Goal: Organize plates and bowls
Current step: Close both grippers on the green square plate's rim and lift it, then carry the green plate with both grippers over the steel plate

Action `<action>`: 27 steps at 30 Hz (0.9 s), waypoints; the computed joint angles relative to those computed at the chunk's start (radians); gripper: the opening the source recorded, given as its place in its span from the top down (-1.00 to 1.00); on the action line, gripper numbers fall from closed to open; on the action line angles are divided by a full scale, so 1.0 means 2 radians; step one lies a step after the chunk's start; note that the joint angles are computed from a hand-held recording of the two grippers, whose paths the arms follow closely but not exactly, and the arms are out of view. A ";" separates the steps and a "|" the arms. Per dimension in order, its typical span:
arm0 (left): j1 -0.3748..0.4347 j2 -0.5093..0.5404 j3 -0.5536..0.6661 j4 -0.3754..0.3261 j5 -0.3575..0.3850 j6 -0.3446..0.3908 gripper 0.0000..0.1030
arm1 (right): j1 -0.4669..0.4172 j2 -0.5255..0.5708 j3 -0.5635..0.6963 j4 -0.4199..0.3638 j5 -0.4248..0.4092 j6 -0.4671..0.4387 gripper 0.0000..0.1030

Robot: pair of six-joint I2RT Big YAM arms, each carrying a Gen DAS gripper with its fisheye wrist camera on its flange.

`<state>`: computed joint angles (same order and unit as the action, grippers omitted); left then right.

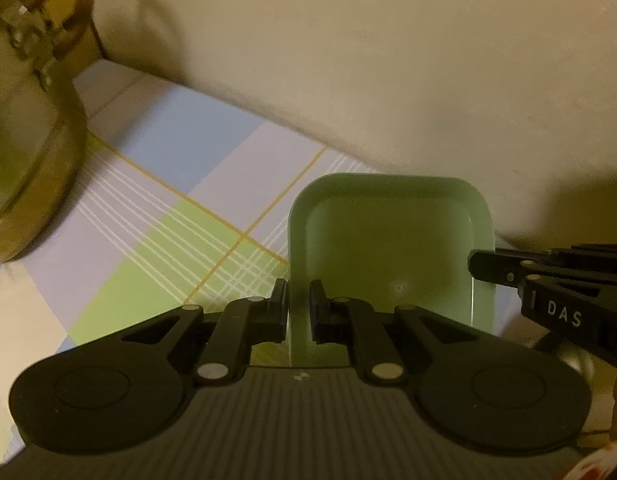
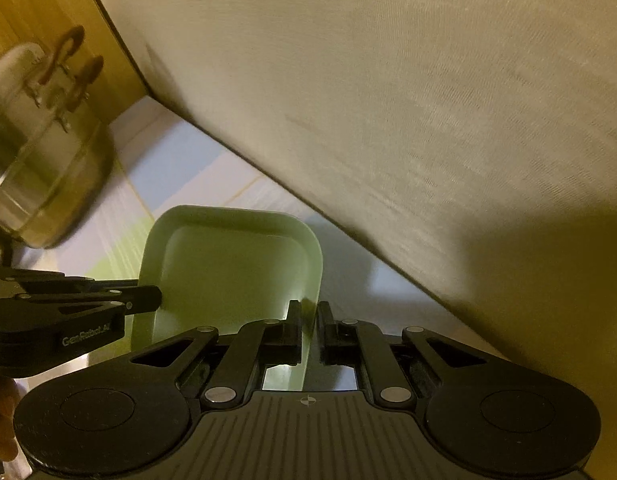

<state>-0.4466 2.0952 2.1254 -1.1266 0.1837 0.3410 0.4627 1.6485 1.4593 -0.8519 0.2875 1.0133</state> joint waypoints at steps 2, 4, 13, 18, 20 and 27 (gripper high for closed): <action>0.000 -0.017 -0.021 0.014 0.002 -0.008 0.81 | 0.005 -0.011 -0.005 0.002 0.009 -0.002 0.85; 0.002 -0.036 -0.042 0.026 0.004 -0.017 0.81 | 0.009 -0.021 -0.010 0.005 0.014 -0.003 0.85; 0.013 -0.145 -0.167 0.091 0.007 -0.057 0.81 | 0.039 -0.075 -0.037 0.021 0.032 -0.017 0.85; 0.023 -0.211 -0.240 0.122 -0.004 -0.081 0.81 | 0.066 -0.095 -0.045 0.028 0.035 -0.024 0.85; 0.028 -0.237 -0.270 0.131 -0.011 -0.090 0.81 | 0.078 -0.101 -0.048 0.032 0.034 -0.027 0.85; 0.048 -0.335 -0.369 0.148 -0.049 -0.130 0.82 | 0.115 -0.107 -0.051 0.052 0.015 -0.050 0.85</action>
